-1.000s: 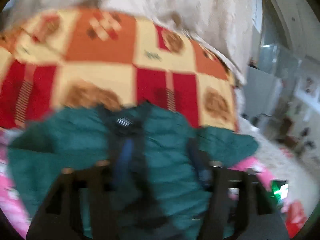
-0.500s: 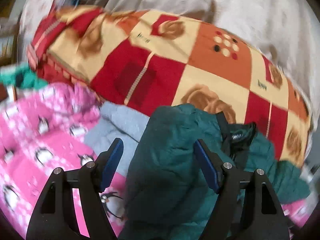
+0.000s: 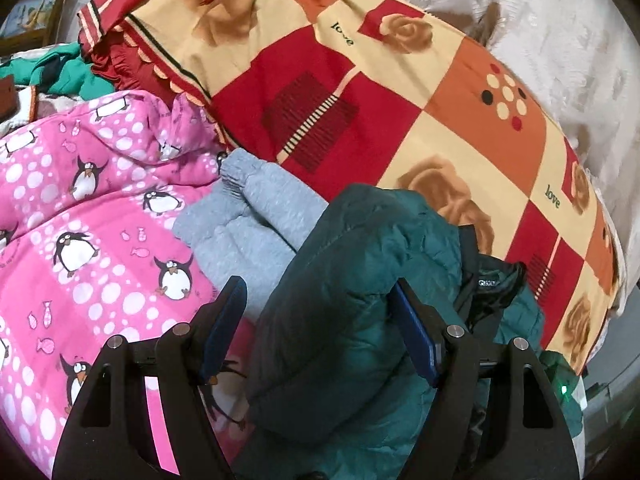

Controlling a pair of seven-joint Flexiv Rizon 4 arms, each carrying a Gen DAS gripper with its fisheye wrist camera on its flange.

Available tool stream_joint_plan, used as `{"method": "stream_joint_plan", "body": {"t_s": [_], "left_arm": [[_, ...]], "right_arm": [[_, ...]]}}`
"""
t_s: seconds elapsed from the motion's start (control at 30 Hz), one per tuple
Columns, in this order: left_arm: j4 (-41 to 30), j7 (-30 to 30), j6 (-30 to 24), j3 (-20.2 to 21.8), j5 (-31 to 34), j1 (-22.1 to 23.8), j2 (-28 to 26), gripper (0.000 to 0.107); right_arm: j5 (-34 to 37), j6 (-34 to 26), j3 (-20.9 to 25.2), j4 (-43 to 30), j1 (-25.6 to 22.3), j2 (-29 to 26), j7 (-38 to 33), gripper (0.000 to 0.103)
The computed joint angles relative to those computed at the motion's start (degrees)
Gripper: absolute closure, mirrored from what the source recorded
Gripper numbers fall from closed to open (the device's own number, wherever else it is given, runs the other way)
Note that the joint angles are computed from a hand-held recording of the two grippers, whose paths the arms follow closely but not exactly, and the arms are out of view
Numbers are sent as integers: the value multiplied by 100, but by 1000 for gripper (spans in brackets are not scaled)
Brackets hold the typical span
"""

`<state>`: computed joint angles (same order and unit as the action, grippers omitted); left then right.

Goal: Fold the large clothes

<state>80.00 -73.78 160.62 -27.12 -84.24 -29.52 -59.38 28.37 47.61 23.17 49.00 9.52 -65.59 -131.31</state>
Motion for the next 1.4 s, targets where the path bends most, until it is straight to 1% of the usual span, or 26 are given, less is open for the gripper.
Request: {"method": "stream_joint_plan", "body": {"t_s": [0.03, 0.07, 0.1, 0.23, 0.33, 0.4, 0.47, 0.5, 0.6, 0.67, 0.7, 0.73, 0.83, 0.87, 0.93, 0.97, 1.0, 1.03, 1.07, 1.17, 1.23, 1.27, 1.3, 1.33, 1.37, 1.4], "left_arm": [[-44, 8, 24, -3, -12, -8, -22, 33], [-100, 18, 71, -9, -33, -24, -49, 33], [-146, 44, 112, -22, -54, -34, -71, 33], [-184, 96, 109, -64, -8, -46, -91, 33], [-238, 137, 167, -75, -15, -76, -118, 33], [-240, 144, 170, -83, -7, -74, -121, 33], [-201, 120, 162, -61, 59, -88, -105, 33], [-238, 160, 197, -59, 49, -103, -117, 33], [-317, 290, 341, -62, 24, -136, -148, 33], [-245, 243, 320, -86, 24, -104, -120, 33], [-213, 207, 305, -104, 5, -91, -93, 33], [-166, 133, 302, -106, -16, -76, -68, 33], [-112, -33, 334, -92, -65, -68, -41, 33], [-128, -35, 362, -89, -75, -83, -45, 33], [-189, 83, 385, -96, -80, -104, -63, 33], [-234, 124, 406, -100, -86, -111, -87, 33], [-248, 133, 422, -102, -82, -115, -94, 33], [-237, 109, 419, -106, -70, -112, -86, 33], [-240, 94, 414, -107, -55, -112, -91, 33], [-250, 92, 376, -104, 2, -118, -98, 33], [-317, 182, 393, -99, 25, -144, -119, 33], [-328, 199, 411, -91, 46, -158, -122, 33], [-328, 206, 445, -79, 59, -171, -120, 33], [-339, 215, 514, -65, 57, -189, -124, 33], [-335, 209, 568, -60, 56, -197, -122, 33], [-297, 173, 630, -48, 54, -200, -106, 33]], "right_arm": [[125, 23, 129, 74, -126, 43, -135, 50], [242, -41, 254, 92, -242, 58, -271, 76], [380, -56, 375, 158, -372, 109, -482, 92], [607, 576, 390, 776, -498, 500, -1187, 97], [755, 474, 519, 941, -711, 617, -1415, 97], [848, 594, 495, 1076, -755, 695, -1523, 97], [1012, 1096, 462, 1199, -746, 785, -1552, 99], [1067, 1518, 366, 1243, -683, 828, -1430, 101], [1063, 2359, 64, 1057, -626, 733, -575, 101], [892, 2754, -389, 806, -483, 548, 244, 101], [808, 2714, -474, 727, -501, 487, 499, 101], [707, 2547, -373, 616, -636, 386, 727, 101], [956, 1660, 655, 415, -1297, 245, 85, 101], [959, 1483, 789, 459, -1328, 294, -158, 99], [942, 1003, 855, 447, -1305, 354, -404, 85], [915, 724, 820, 441, -1230, 387, -425, 59], [905, 663, 718, 485, -1111, 439, -426, 30], [907, 613, 684, 556, -1028, 488, -555, 21], [909, 544, 660, 580, -950, 510, -662, 19], [785, 103, 477, 559, -724, 509, -737, 19], [560, -209, 222, 495, -495, 459, -551, 20], [483, -385, 164, 407, -429, 395, -491, 28], [414, -726, 184, 322, -429, 333, -551, 51], [397, -812, 176, 324, -410, 332, -671, 63], [461, -752, 214, 394, -430, 360, -873, 84], [613, -745, 371, 499, -564, 421, -1239, 97]]}}
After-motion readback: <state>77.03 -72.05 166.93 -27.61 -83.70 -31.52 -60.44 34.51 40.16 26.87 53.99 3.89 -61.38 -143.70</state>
